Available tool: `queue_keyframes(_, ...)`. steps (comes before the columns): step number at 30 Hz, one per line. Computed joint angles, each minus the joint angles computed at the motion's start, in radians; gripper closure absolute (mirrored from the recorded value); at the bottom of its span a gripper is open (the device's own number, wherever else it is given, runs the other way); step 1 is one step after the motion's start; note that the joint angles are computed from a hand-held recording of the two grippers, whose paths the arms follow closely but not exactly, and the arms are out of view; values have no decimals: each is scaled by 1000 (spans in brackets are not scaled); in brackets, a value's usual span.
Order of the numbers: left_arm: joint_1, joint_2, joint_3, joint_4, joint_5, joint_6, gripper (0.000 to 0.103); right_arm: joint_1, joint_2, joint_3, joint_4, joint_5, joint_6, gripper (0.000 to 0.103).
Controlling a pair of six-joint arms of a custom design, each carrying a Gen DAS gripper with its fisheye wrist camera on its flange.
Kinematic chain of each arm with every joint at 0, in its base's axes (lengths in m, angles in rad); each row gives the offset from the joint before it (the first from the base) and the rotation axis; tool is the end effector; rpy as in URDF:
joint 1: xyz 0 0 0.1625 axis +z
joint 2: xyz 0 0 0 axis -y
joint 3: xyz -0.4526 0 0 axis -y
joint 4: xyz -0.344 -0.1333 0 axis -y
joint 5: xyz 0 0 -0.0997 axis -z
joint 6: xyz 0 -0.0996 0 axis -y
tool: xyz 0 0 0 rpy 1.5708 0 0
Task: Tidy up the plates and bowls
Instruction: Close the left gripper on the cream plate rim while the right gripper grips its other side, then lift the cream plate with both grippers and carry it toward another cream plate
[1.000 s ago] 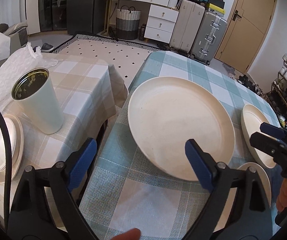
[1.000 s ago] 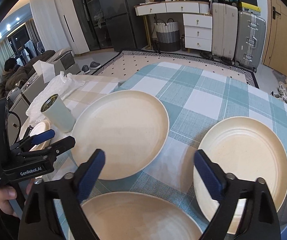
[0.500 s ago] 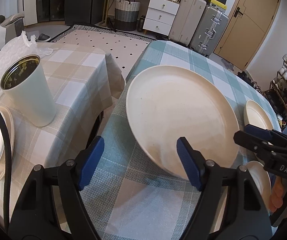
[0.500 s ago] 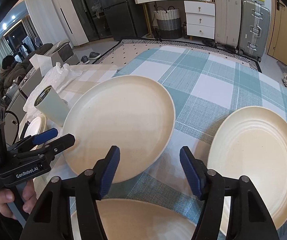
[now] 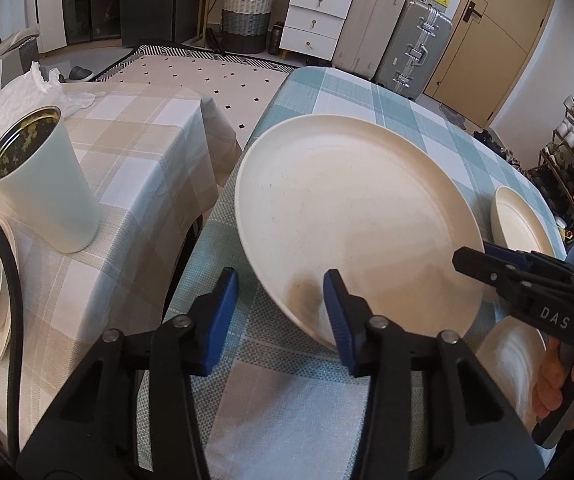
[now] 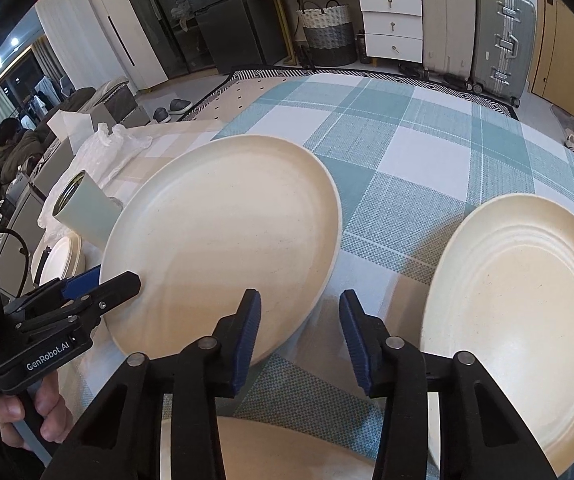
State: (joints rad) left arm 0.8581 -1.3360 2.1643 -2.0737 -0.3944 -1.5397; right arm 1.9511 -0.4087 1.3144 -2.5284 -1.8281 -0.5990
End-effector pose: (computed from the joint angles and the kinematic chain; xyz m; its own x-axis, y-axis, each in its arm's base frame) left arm -0.1043 -0.4651 0.2811 -0.6223 -0.7018 -0.3467 -0.0784 0.4966 -0.8644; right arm 0.3720 -0.6398 -0.0193 -0.5367 -0.8092 0.2391 -0.8152 0.5704 0.1004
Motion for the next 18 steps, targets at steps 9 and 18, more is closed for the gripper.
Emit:
queue_keyframes(9,3,9,-8,5,9,15,77,-1,11,-3,-25,-6,-9,77)
queue_keyframes(18,-12,14,-34,148,30,-64,77,10,4,37,-97,-26,-51,82)
